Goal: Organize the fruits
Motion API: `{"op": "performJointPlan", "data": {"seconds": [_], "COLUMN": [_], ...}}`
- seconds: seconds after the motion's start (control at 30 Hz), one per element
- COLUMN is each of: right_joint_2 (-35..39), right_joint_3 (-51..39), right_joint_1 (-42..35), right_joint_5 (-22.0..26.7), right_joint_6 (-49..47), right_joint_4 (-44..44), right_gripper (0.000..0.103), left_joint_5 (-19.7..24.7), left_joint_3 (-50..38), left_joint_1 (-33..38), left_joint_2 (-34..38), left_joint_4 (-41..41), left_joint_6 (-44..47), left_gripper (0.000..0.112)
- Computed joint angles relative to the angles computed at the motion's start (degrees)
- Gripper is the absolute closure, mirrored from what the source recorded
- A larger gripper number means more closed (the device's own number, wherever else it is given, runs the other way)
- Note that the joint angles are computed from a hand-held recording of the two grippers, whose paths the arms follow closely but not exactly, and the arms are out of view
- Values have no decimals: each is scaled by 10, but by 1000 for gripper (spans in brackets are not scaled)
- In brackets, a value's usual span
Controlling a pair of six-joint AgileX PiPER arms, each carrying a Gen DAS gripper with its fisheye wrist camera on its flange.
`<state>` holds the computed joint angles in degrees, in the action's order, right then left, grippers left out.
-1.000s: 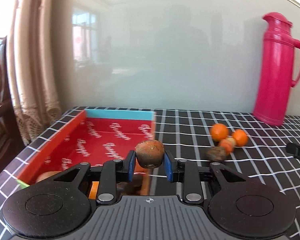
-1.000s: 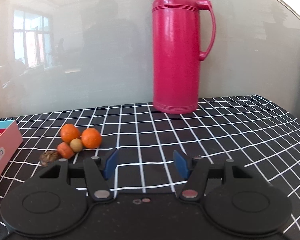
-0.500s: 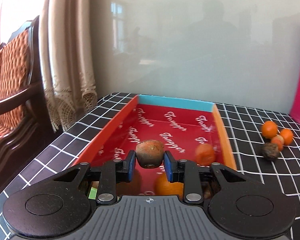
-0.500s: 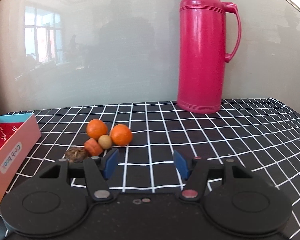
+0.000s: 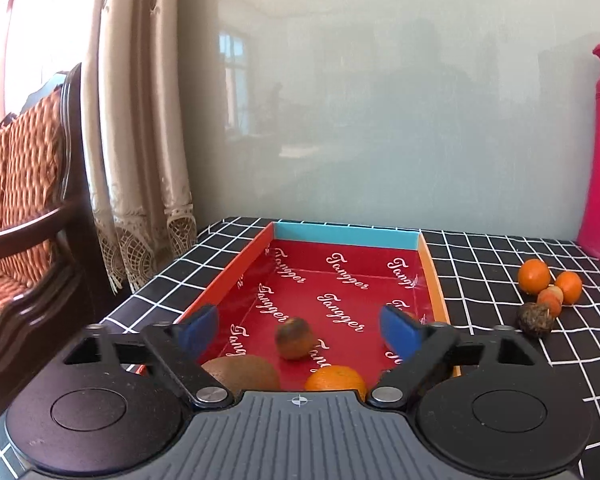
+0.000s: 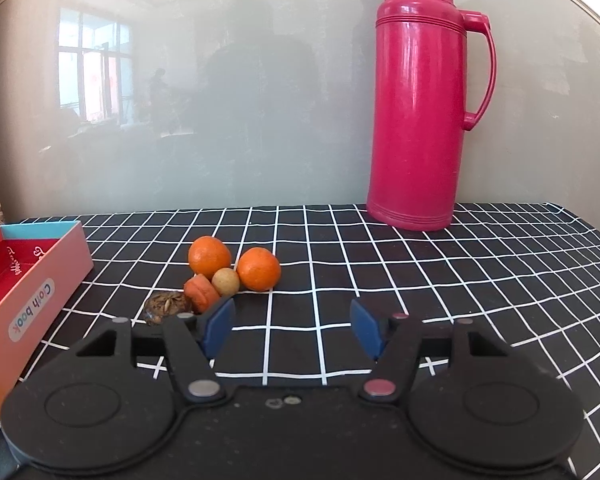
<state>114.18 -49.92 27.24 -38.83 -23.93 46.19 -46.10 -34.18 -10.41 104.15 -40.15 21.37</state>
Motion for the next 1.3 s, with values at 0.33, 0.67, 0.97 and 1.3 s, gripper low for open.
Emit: {"op": "performJointPlan", "data": {"seconds": [0.33,0.67,0.97,1.3], "right_joint_2": [1,19,46,88], "right_joint_3": [-1,-24,-68,-149], "right_joint_1": [1,15,27,30], "right_joint_5": [2,17,46,120], "right_joint_6": [11,-5,-43,-94], "right_joint_4": [-26,-41,-33,3], "right_gripper": [34,19,6,26], "left_joint_5": [-40,-35,-32,-26], "left_joint_3": [11,12,15,16], "left_joint_1": [-9,11,30,65], "left_joint_2": [2,0,1,2], "left_joint_4": [3,10,26,53], "left_joint_6": [-18,-24,-26,-34], "left_gripper": [9,9,9,9]}}
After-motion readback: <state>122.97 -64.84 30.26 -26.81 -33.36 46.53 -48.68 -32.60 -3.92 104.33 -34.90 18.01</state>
